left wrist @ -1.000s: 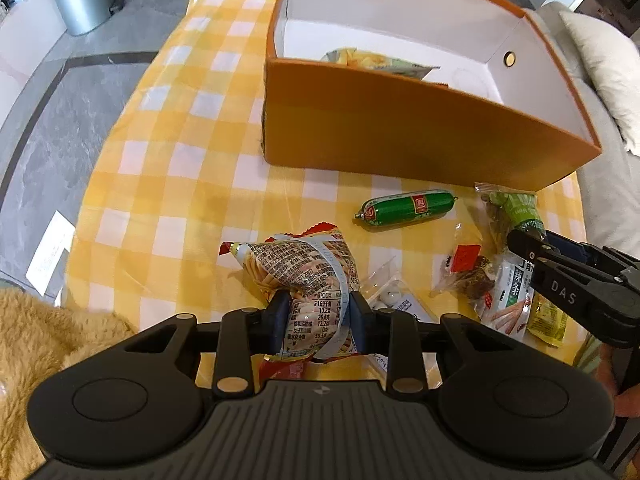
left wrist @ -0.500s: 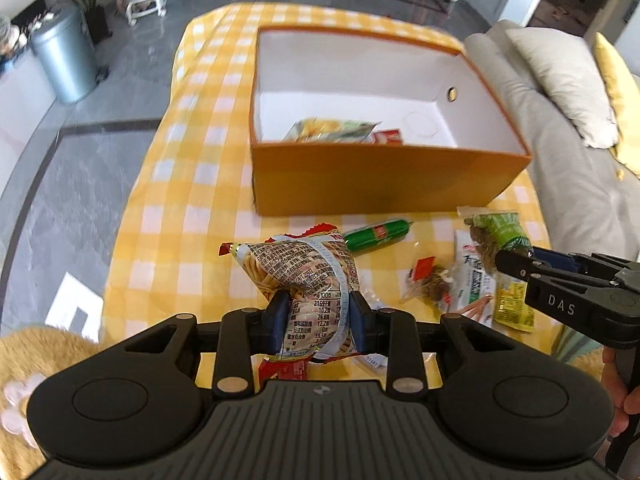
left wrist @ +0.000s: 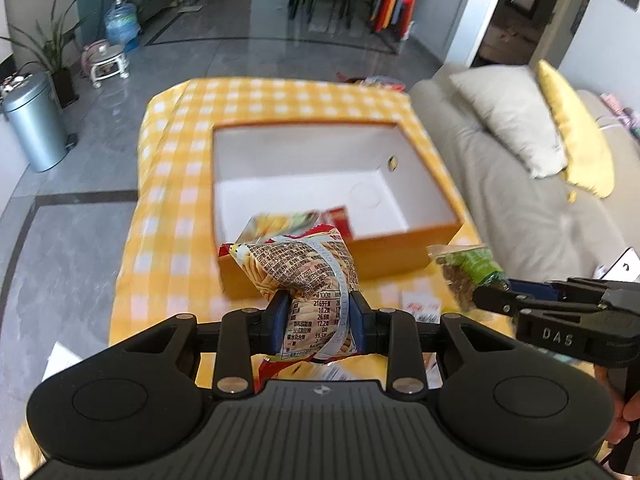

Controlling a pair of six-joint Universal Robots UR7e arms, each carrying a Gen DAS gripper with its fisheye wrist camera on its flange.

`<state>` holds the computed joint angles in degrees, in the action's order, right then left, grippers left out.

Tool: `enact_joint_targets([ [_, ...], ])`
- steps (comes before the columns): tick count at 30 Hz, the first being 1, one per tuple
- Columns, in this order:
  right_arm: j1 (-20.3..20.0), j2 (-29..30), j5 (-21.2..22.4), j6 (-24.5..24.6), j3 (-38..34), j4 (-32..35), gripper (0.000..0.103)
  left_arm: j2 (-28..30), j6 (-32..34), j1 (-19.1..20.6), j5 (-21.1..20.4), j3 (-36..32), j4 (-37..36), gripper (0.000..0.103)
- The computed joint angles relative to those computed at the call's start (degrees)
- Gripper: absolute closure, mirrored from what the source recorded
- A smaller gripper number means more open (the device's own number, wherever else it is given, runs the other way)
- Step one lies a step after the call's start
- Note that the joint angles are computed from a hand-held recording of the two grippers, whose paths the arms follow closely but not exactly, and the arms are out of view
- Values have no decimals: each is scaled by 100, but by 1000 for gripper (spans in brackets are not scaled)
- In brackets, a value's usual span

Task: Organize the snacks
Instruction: 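Carry both packets into the orange box and open both tools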

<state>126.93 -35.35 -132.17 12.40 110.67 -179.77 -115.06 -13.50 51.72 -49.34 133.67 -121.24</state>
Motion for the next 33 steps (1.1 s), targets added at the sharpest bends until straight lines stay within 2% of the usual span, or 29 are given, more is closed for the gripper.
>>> enact_joint_targets([
  [4,-40,-118,113,-286,-216,109,69,486,451,195,-346,-279,-540,68],
  [7,-113,-157,197,-550,-486,303,69,1033,638,487,-771,-631,-827,68],
  [11,-272,-79,292,-960,-981,650,69,1643,725,757,-1077,-1029,-961,68],
  [17,-588,230,248,-1209,-1800,1566,69,2525,966,1145,-1359,-1595,-980,68],
  [22,-876,532,331,-1185,-2415,2483,69,3172,980,1400,-1406,-2056,-591,68],
  [26,-1044,732,446,-1282,-2708,2924,69,3575,1022,1567,-1328,-2361,-255,68],
  [29,-1208,865,683,-1128,-2941,3337,69,3826,971,1674,-1263,-2557,-21,68],
  [33,-1356,1106,760,-1048,-3289,3788,69,4086,936,1790,-1146,-2757,196,68],
])
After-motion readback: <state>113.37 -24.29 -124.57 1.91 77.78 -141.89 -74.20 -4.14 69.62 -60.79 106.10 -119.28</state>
